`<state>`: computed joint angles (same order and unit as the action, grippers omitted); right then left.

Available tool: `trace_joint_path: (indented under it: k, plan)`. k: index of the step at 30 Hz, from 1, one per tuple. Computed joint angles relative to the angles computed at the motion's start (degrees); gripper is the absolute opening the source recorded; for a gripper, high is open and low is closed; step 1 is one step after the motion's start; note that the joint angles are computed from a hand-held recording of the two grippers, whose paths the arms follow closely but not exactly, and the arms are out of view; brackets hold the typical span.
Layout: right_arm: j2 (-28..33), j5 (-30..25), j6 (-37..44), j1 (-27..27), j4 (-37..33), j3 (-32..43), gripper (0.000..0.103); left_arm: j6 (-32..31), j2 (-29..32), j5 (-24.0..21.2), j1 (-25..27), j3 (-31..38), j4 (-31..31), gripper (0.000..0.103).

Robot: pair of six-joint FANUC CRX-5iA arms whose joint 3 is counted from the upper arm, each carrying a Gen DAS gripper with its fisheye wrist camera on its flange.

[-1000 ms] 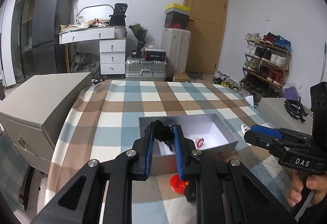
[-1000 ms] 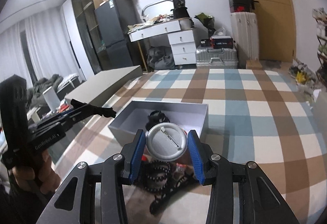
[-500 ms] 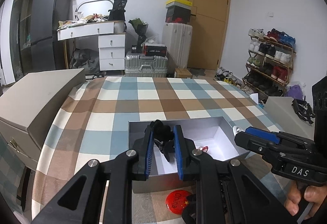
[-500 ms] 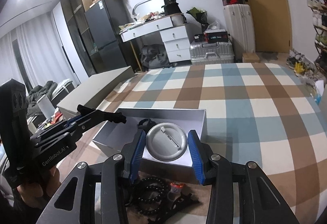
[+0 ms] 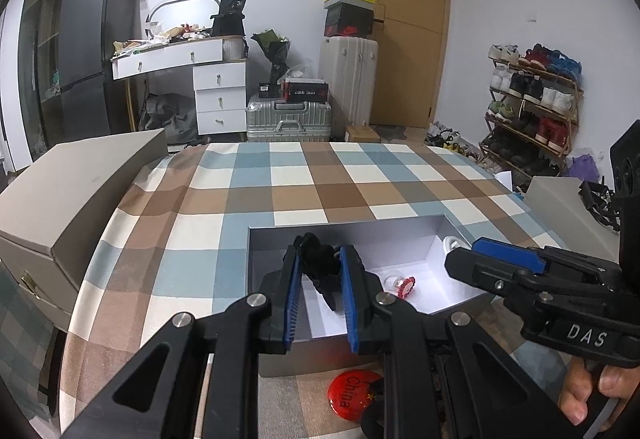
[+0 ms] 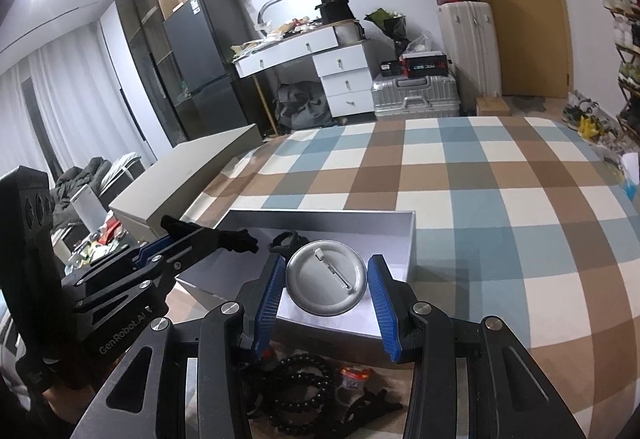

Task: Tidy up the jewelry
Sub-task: 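Carry the black hair clip and white badge over the grey box with both grippers, then open both grippers to release the hair clip and badge into the box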

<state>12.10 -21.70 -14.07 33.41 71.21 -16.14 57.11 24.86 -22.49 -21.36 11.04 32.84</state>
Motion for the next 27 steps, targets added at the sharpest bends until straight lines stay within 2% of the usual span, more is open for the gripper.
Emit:
trace_joint_path:
  k: [6,10,14,15,17,20,23,27]
  plan:
    - [0.9,-1.0,4.0,1.0,-3.5,1.1,0.042,1.9,0.4,-0.7,0.1,0.8,-2.1,0.014]
    - [1.2,-1.4,4.5,1.2,-3.3,1.6,0.042,2.5,0.5,-0.9,0.0,1.1,-2.9,0.014]
    - [1.5,-2.8,8.7,2.2,-6.1,2.8,0.044,1.9,0.2,-0.2,0.0,0.5,-2.1,0.013]
    - [1.5,-3.3,8.8,2.5,-6.0,2.8,0.051,1.8,0.2,-0.3,0.0,0.5,-2.0,0.013]
    - [1.0,-4.2,6.7,2.6,-4.0,2.2,0.074,2.0,0.3,-0.4,0.0,0.8,-2.2,0.013]
    - [0.0,-4.8,6.7,2.9,-3.1,1.3,0.083,1.7,0.4,-0.5,0.0,0.8,-2.0,0.013]
    - [-1.2,-5.9,7.5,3.5,-3.9,0.4,0.092,5.1,0.6,-1.9,0.1,2.2,-5.3,0.013]
    - [-3.6,-6.2,6.1,3.6,-2.6,-2.3,0.097,6.3,0.3,-5.2,0.7,2.8,-5.6,0.016]
